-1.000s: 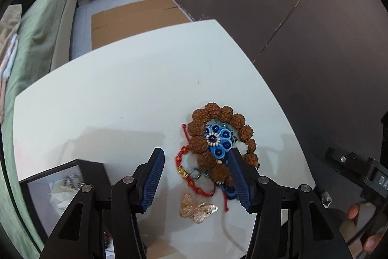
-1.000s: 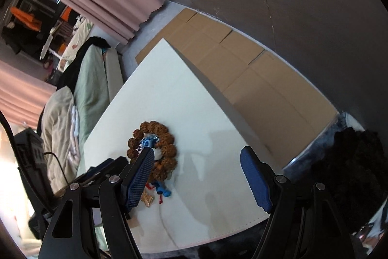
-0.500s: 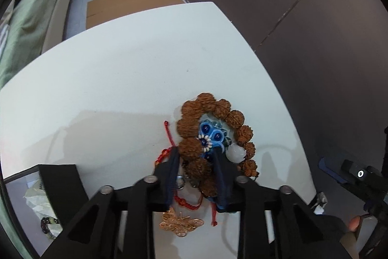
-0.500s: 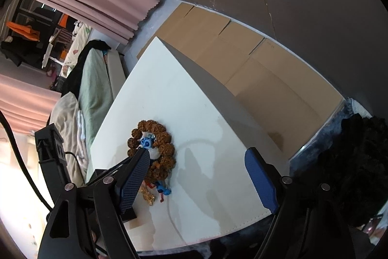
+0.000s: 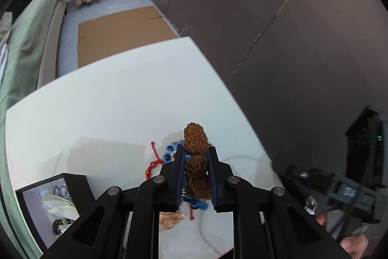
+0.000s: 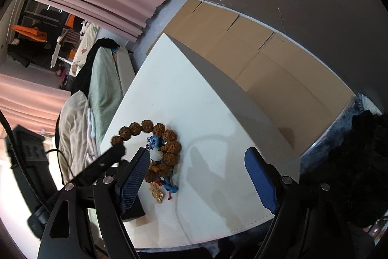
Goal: Organize jewelry
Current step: 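Lift brown bracelet with left tool while right tool grasps blue flower-knot bracelet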
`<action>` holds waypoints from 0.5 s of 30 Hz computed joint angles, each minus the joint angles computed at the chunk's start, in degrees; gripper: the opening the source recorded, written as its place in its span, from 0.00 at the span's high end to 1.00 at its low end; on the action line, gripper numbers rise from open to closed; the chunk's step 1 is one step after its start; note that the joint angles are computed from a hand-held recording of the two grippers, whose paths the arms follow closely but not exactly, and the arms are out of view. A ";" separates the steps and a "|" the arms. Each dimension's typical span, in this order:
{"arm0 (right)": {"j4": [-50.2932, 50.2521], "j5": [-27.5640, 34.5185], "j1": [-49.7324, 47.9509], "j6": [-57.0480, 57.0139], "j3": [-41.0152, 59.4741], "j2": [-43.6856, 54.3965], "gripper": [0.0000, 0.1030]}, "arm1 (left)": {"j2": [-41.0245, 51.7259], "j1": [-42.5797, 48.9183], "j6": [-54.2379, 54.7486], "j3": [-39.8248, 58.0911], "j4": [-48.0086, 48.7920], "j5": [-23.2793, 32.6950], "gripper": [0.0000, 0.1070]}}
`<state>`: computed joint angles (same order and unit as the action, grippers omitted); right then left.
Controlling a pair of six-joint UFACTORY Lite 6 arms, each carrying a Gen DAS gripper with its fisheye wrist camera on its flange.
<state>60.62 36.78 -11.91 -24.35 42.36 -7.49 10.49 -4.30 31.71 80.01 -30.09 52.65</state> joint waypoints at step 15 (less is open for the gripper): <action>5.69 0.26 8.85 -8.06 6.20 7.33 0.42 | -6.20 8.31 4.13 5.50 -1.67 7.00 0.83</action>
<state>66.31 37.05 -3.06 -32.41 48.55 -0.16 4.28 4.01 35.84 85.52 -31.76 59.65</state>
